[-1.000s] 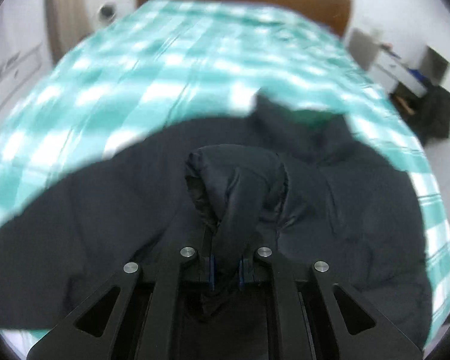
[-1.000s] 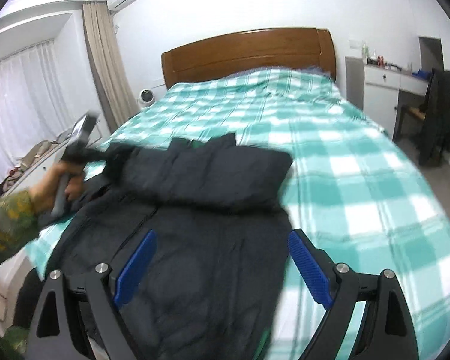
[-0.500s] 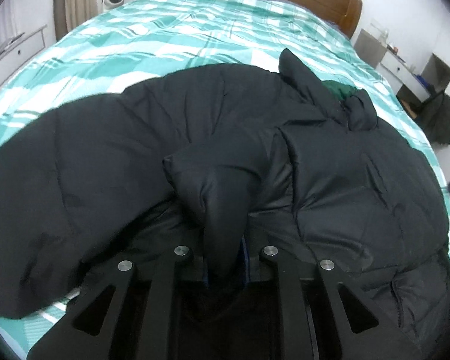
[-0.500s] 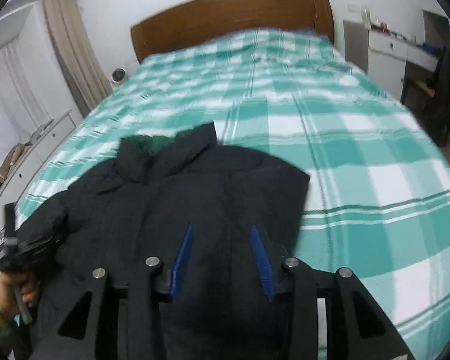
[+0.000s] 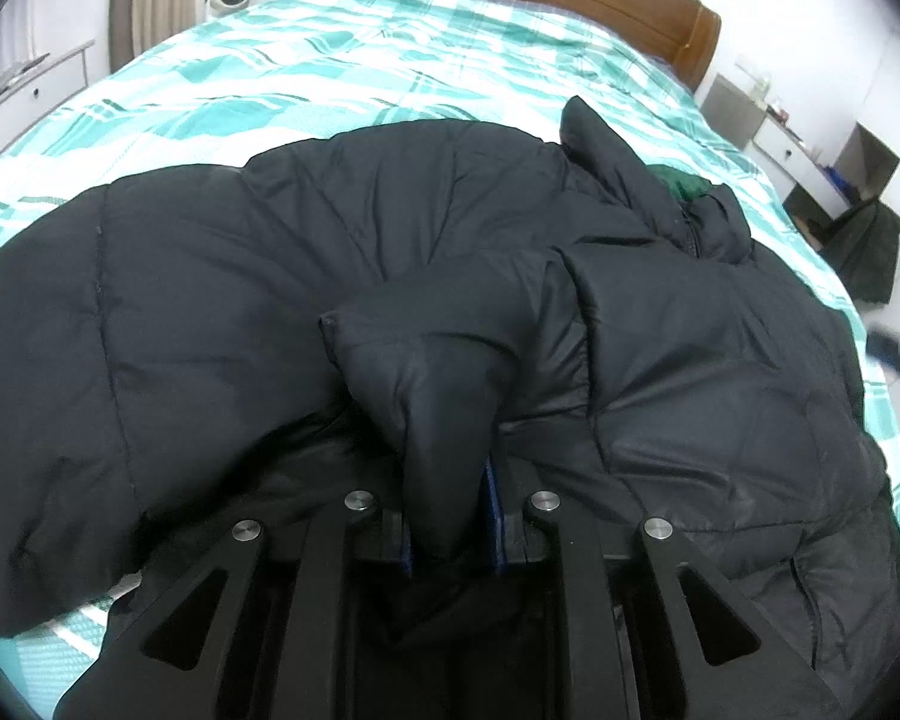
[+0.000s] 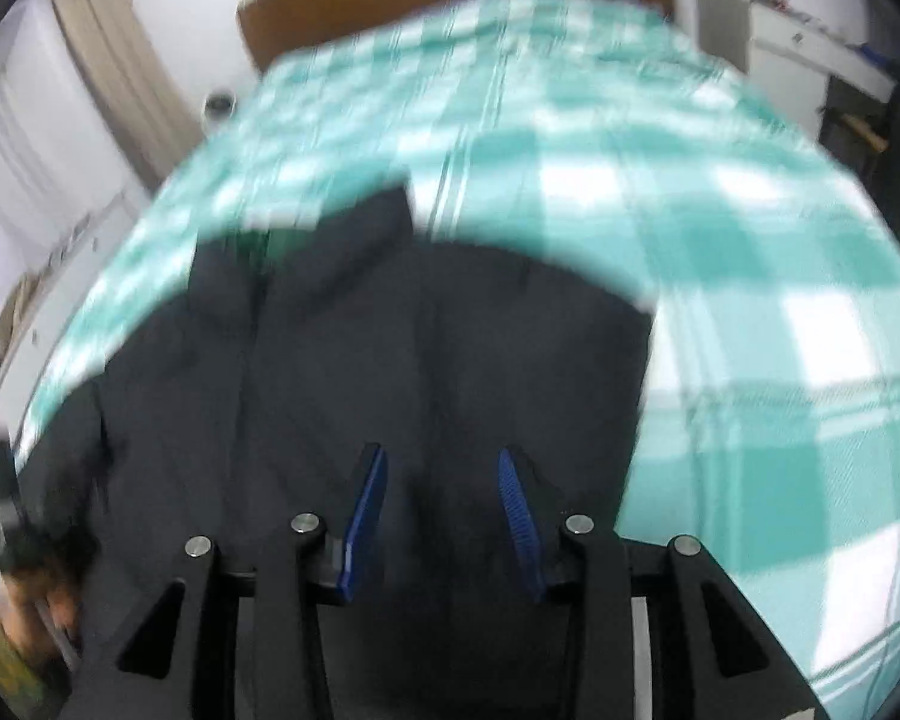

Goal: Fold large clothes

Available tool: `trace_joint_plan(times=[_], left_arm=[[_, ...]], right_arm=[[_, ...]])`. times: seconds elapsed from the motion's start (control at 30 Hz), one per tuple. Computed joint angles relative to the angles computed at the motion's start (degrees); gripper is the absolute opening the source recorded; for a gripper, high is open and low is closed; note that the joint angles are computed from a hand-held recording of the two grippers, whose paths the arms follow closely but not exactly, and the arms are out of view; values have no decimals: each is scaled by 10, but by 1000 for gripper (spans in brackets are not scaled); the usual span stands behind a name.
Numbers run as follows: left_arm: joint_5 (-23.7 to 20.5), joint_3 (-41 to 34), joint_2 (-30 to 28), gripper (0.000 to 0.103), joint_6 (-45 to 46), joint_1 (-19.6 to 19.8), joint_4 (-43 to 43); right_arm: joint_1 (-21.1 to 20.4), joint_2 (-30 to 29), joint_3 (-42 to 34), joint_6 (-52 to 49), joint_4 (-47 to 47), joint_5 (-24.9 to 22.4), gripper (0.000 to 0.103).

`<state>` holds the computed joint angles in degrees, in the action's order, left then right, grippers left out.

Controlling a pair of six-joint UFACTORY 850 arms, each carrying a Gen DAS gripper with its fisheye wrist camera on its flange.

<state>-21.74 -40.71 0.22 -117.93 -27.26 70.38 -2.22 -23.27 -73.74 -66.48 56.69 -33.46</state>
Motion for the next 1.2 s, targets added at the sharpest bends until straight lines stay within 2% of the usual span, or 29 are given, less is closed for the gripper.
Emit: trace_joint_plan(times=[0.07,0.17,0.23,0.3,0.37,0.53,0.63,0.73,0.87,0.93,1.07,1.13,1.2], left_arm=[[-2,0,0,17,-3,-1,3],[-1,2,0,17,-14,-1,13],[-1,3,0,17,-18,-2,18],[0,4,0,17,-26,-2,26],[3,6,-1,17,-38,0,37],[2,10,0,17,-58,-2,55],[1,10,0,17,-60,-2,58],[0,9,-1,18,-59,-3,57],[-8,5,-4,18,-34,-6,37],[-8,2,-4,18,-20,-4,25],[-6,1,-1,21,-5,-2,10],[-15,-2,6,28,41,-6,-35],[-30,-3,18,48,84,-16,-86]], right_arm=[[4,-25,-30,28,-6,2,39],[17,-77,-68,139,-100,15,39],[19,-96,-71,171,-132,13,38],[21,-86,-49,138,-102,38,39],[21,-74,-39,133,-105,41,40],[-2,-8,21,36,-57,-2,41],[-14,40,69,27,-88,-17,41],[-30,81,117,8,-80,-38,41],[-18,60,130,53,-129,-20,41],[-14,48,129,47,-113,-7,41],[-8,75,149,46,-110,25,41],[-14,104,172,18,-88,33,52],[-29,147,206,-31,-42,30,85]])
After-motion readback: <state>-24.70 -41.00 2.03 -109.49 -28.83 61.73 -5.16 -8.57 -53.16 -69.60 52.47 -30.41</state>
